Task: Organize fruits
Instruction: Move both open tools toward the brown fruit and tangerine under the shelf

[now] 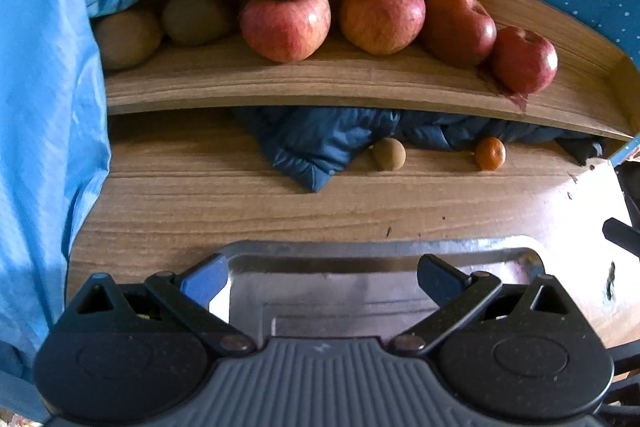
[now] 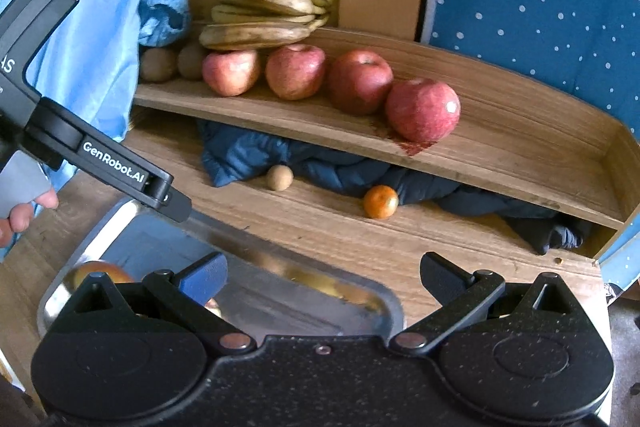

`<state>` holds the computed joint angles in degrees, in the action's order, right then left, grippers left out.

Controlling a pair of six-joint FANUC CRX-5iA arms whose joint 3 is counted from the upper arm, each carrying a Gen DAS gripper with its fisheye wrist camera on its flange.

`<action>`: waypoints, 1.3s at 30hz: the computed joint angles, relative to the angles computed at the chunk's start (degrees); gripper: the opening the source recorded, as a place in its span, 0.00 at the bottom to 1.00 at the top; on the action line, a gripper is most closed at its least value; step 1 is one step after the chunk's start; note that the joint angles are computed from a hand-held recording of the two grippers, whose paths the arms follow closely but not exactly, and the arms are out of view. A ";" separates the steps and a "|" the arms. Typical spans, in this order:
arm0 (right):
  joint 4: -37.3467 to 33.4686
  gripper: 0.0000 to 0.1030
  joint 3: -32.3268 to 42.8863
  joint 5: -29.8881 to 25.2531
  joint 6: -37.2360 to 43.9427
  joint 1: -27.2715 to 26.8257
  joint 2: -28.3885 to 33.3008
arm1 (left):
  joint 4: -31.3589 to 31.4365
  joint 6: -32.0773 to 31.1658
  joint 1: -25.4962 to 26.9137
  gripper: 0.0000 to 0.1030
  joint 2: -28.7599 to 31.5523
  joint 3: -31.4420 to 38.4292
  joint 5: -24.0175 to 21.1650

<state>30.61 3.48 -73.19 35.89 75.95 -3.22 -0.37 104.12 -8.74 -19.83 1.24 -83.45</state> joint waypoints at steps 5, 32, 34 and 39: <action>-1.95 0.99 -0.65 1.98 2.09 -3.02 -0.01 | -1.51 2.07 -1.54 0.99 3.00 2.31 -0.45; -8.44 0.94 -2.69 12.95 12.20 -12.98 3.53 | -4.91 12.65 -6.66 0.99 12.08 6.82 2.39; -9.04 0.92 -2.78 13.60 12.76 -13.39 3.60 | -4.90 12.81 -6.63 0.99 12.53 7.29 2.42; -10.18 0.87 -3.22 15.53 13.61 -14.16 3.68 | -4.81 13.54 -7.02 0.99 13.23 7.47 3.54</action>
<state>20.43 0.26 -57.66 49.50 61.79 0.46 -5.18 117.65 -15.76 -6.60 8.72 -79.91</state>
